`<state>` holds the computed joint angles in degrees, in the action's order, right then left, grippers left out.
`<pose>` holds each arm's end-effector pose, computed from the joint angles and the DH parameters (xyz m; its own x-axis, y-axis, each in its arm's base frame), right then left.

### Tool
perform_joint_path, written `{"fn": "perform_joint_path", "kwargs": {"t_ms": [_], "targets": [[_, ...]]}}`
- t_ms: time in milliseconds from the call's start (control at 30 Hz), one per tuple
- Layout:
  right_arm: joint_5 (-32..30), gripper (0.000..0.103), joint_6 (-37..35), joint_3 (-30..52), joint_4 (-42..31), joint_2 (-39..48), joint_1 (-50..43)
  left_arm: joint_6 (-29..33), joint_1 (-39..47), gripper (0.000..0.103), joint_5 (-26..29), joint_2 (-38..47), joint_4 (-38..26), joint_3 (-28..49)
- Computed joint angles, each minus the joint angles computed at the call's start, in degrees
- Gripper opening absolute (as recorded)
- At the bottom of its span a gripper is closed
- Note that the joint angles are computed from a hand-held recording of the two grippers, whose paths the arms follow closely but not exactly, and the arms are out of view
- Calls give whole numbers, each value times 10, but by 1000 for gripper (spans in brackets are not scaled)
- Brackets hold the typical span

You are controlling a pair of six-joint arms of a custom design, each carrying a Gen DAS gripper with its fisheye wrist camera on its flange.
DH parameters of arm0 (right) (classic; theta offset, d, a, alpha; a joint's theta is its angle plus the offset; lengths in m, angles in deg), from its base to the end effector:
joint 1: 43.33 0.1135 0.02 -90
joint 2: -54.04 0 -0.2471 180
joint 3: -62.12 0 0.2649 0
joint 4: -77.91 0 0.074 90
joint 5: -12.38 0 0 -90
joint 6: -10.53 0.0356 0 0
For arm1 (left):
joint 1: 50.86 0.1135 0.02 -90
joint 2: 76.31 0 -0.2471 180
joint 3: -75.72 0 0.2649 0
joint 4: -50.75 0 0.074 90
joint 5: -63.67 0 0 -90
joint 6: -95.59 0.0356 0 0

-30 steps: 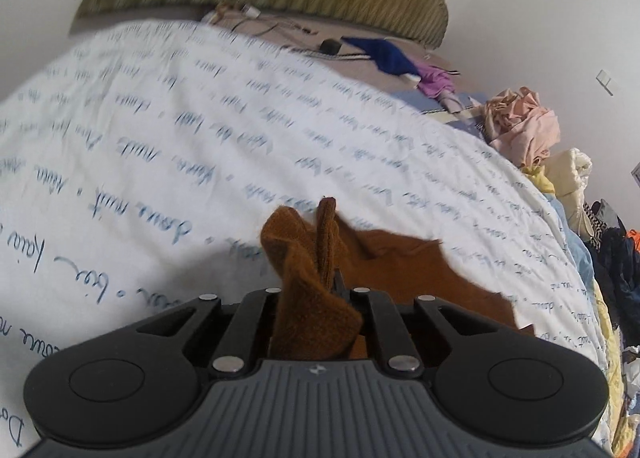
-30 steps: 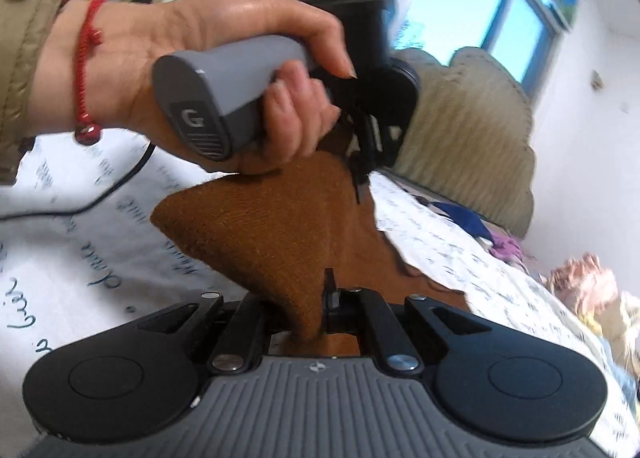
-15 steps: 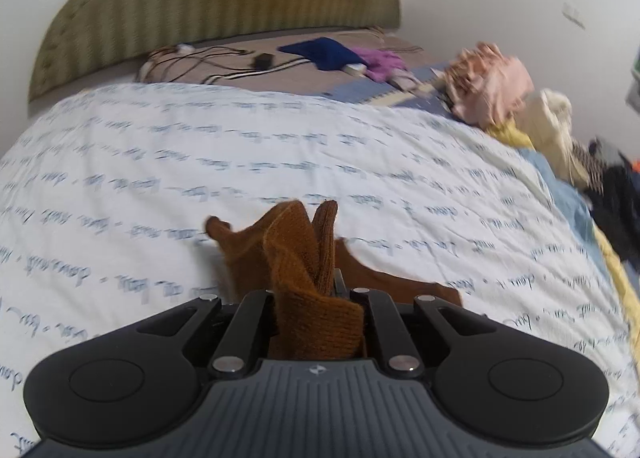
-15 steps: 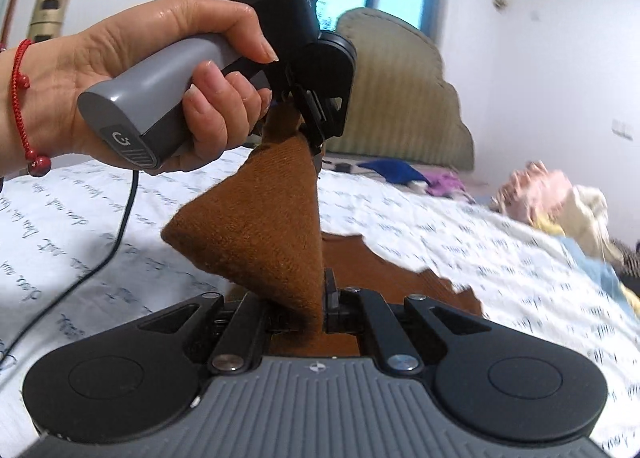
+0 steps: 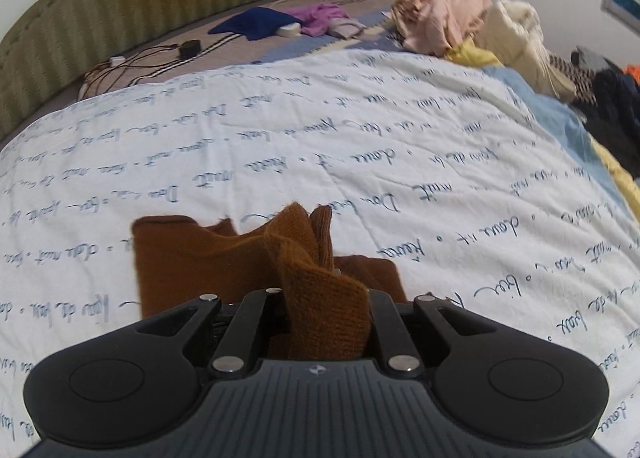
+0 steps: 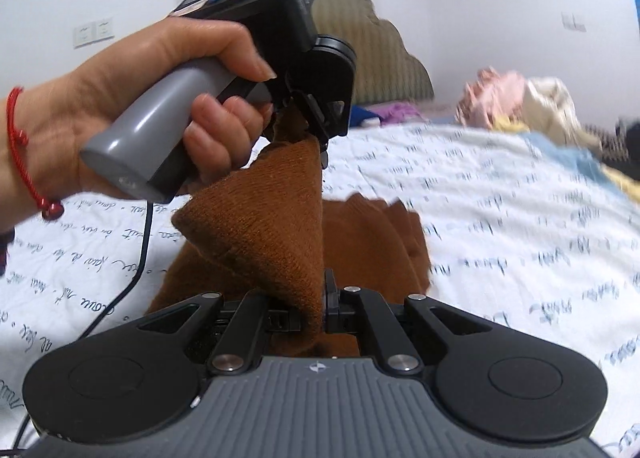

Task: Fold small clothes
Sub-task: 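Lift the gripped sweater edge with both grippers and fold it over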

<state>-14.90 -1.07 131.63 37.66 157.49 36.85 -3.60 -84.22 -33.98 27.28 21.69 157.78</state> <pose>0.0861 0.3117 0.1190 -0.4349 0.1197 -0.8925 0.0782 0.9924 0.0949 0.3316 -0.2126 0.1720 -0.7128 0.2798 -0.6431 0.3653 0.9309 0.0001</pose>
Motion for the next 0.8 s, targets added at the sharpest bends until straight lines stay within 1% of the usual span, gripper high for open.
{"fn": "perform_joint_path", "kwargs": {"t_ms": [67,200,267,300,333,367,400,433,500,533,600,633,700,800], "targets": [[-17,8,-2,-34,42,-20,-8,1,-11,11,-9,18,2,9],[-43,8,-3,-68,101,-29,-17,8,-20,14,-7,48,13,23],[-52,8,-7,-75,122,-29,-20,7,-18,20,2,54,21,22],[-55,9,-6,-82,133,-30,-22,7,-15,31,10,54,25,20],[-60,9,-10,-93,149,-35,-26,7,-11,48,18,53,30,18],[-66,11,-9,-99,160,-37,-28,4,-9,60,21,49,37,14],[-71,11,-9,-105,170,-39,-31,0,-8,79,19,41,50,5],[-76,11,-6,-112,179,-40,-33,-2,-6,84,13,27,76,-15],[-86,12,-7,-125,199,-47,-38,-2,-1,84,-1,-2,115,-46],[-88,12,-6,-128,205,-48,-39,-2,3,84,-8,-16,123,-57],[-94,16,-11,-135,217,-52,-42,2,18,84,-11,-51,128,-85],[-97,16,-13,-139,223,-55,-44,7,27,84,-10,-77,136,-111],[-103,23,-17,-156,244,-67,-47,26,45,84,-6,-129,151,-169],[-125,29,-25,-205,302,-108,-52,64,78,84,19,-232,179,-289]]}}
